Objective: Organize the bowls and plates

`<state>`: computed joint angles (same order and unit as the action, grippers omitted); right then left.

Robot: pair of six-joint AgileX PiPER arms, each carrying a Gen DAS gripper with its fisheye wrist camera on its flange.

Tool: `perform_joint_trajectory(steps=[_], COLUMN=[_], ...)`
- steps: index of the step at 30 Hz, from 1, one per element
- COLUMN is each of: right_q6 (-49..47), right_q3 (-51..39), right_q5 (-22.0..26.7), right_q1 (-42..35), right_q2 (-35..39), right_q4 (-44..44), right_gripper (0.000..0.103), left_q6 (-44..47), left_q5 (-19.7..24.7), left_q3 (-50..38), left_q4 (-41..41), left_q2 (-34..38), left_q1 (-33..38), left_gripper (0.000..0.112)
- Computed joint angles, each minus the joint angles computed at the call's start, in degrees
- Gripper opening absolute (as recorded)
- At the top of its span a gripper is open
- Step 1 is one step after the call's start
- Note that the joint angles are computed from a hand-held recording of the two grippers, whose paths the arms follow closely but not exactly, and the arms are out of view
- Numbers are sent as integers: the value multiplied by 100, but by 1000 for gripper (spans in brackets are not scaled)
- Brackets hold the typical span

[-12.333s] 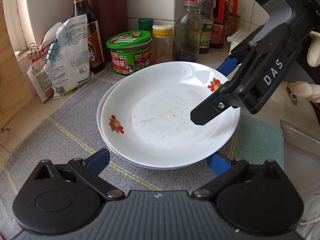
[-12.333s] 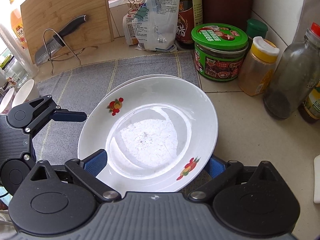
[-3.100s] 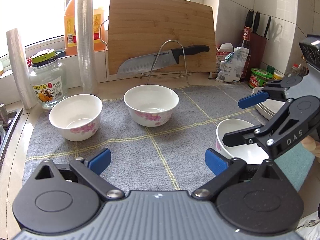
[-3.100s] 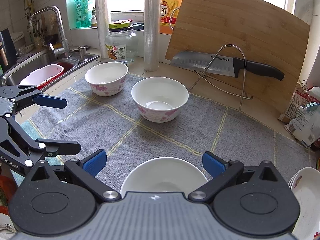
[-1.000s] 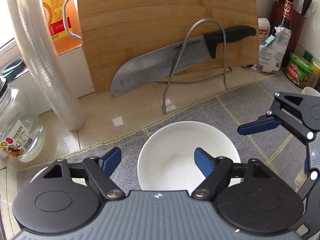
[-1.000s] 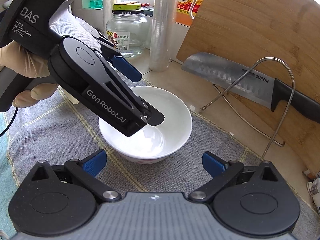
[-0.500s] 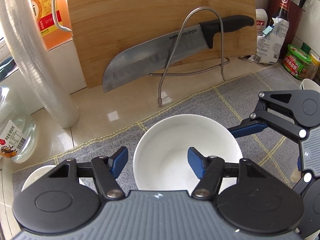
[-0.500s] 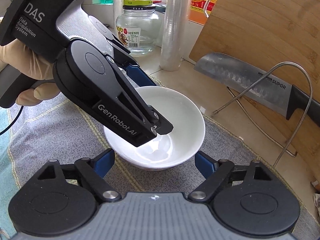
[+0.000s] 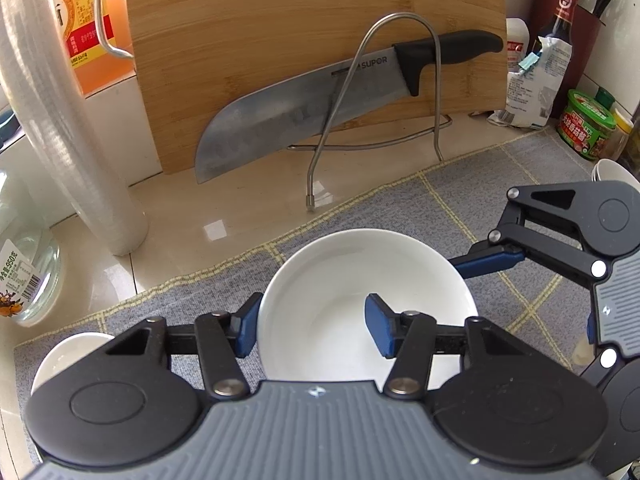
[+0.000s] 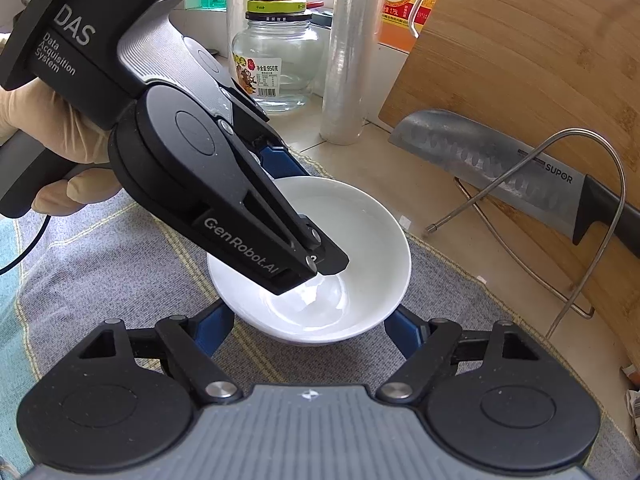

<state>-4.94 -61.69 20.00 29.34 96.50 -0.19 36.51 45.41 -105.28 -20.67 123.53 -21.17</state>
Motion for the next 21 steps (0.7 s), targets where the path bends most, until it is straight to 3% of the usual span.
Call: perform_joint_trajectory(steps=[10, 21], right_q6=[45, -326], right_q3=[-21, 26], right_q5=[149, 401], right_q1=[62, 9], right_q2=[-68, -356], right_q4=[-75, 397], right_gripper=[85, 85], left_q6=[-52, -108], left_q5=[121, 198], left_q3=[49, 259], left_q4=[-25, 2], left_q2=[-78, -383], left_q1=[24, -13], left_gripper=[54, 54])
